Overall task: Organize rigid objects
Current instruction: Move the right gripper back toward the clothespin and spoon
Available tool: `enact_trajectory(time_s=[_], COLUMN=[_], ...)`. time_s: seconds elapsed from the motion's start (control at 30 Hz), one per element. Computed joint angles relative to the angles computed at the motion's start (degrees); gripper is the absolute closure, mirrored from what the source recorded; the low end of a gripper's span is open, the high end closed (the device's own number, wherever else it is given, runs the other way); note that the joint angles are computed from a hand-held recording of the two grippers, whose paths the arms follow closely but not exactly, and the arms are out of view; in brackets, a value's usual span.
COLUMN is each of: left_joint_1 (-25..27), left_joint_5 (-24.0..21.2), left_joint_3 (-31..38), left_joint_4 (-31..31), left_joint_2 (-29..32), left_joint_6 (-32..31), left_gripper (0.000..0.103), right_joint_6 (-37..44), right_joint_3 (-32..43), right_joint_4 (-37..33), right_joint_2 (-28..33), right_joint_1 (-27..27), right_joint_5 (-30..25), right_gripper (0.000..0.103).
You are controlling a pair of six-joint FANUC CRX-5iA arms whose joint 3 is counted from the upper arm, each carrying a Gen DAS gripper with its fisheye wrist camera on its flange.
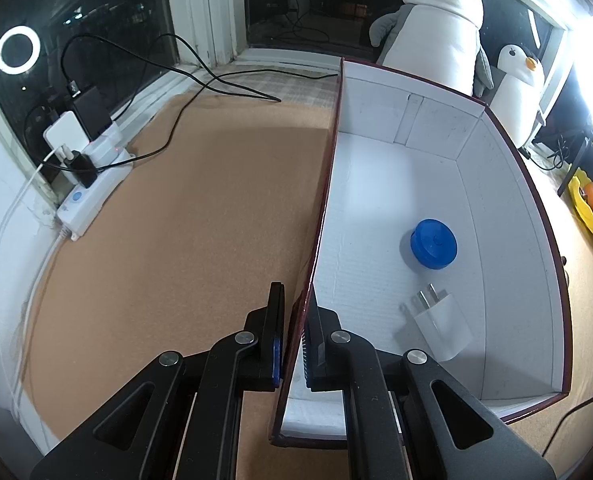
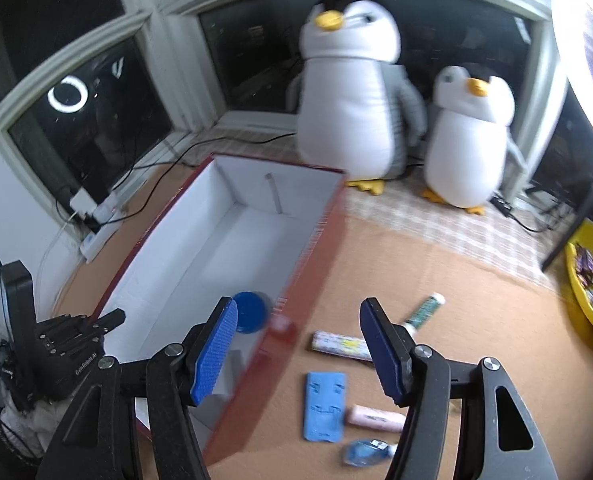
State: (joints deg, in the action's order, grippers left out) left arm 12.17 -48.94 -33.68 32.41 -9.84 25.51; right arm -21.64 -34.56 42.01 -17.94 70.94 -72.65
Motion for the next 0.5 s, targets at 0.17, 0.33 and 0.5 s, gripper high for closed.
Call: enact_trajectory(time_s=[0.17,0.33,0.5], left_joint_1=[-0.08,-0.30,-0.35], left_joint_5=[-0.01,-0.16,-0.25], left_joint_3=[0.14,0.27,0.40], left_joint_4=[-0.74,-1.45,-2.08], left_joint_2=[-0.38,-0.75,-0.91], left_joint_6=[0.46,0.74,1.33], left_gripper=[0.097,0.097,0.097], right_joint_6=[-5.13,-9.23,-11.87], right_joint_3=[-3.50,-7.26,-10.27], right_joint_4=[-2.65,-7.01,-13.48], right_joint_2=[-5.61,-10.59,-13.79], right_joint_1=[4.21,7.84,10.10], right_joint_5=[-6.81,-11.08,-12.94], right_gripper=[0.043,0.043,0.043])
